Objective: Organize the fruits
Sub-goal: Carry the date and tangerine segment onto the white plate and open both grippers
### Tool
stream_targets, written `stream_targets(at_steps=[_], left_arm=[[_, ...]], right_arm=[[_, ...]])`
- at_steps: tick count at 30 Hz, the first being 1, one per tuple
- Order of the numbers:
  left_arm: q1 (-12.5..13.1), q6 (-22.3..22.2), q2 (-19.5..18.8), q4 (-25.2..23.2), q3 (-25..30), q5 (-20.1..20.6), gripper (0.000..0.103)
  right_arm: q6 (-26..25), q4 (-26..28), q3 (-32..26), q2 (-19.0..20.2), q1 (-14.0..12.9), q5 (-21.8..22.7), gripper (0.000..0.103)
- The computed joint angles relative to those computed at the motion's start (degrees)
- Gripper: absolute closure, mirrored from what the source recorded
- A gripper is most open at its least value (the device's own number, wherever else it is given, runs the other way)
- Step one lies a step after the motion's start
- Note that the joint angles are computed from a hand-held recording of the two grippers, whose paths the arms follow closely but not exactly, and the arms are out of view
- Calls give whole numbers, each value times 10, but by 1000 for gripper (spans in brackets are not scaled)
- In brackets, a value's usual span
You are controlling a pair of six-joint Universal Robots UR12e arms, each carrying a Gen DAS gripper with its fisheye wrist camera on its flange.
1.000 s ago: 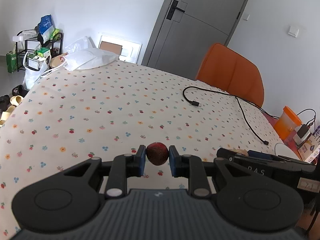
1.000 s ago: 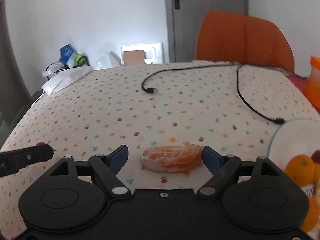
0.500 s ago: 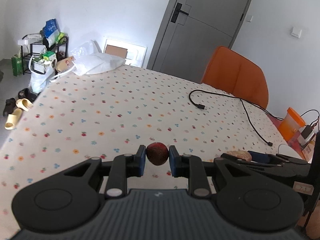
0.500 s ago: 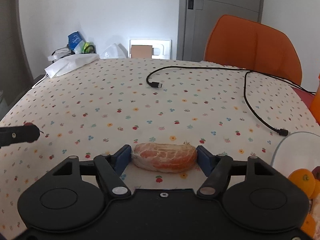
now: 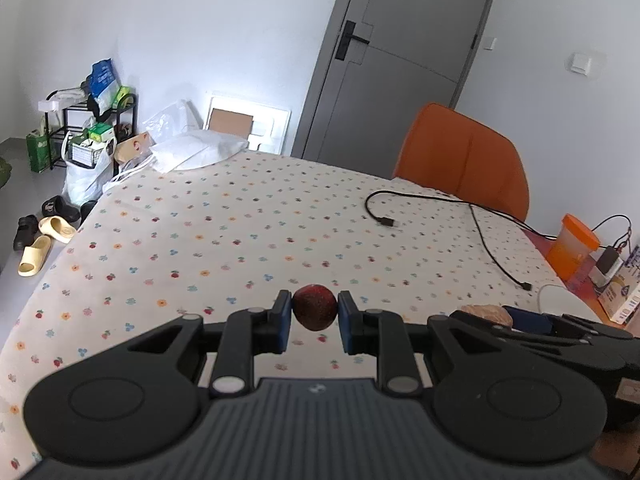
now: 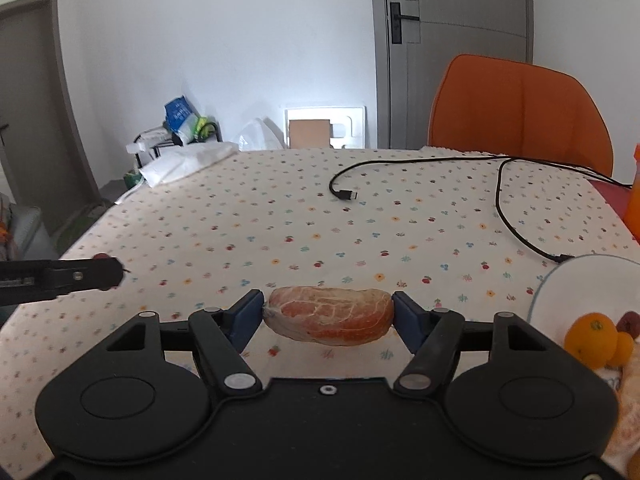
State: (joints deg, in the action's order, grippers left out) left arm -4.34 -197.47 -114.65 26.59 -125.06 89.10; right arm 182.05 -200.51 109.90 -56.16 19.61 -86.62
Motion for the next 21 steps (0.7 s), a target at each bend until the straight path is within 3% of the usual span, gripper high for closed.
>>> stream_targets(at_steps=[21], left_arm=[[-46,28,-2,10,21,-28,80]], right_arm=[[41,-111,93,-55,-28,-19,36]])
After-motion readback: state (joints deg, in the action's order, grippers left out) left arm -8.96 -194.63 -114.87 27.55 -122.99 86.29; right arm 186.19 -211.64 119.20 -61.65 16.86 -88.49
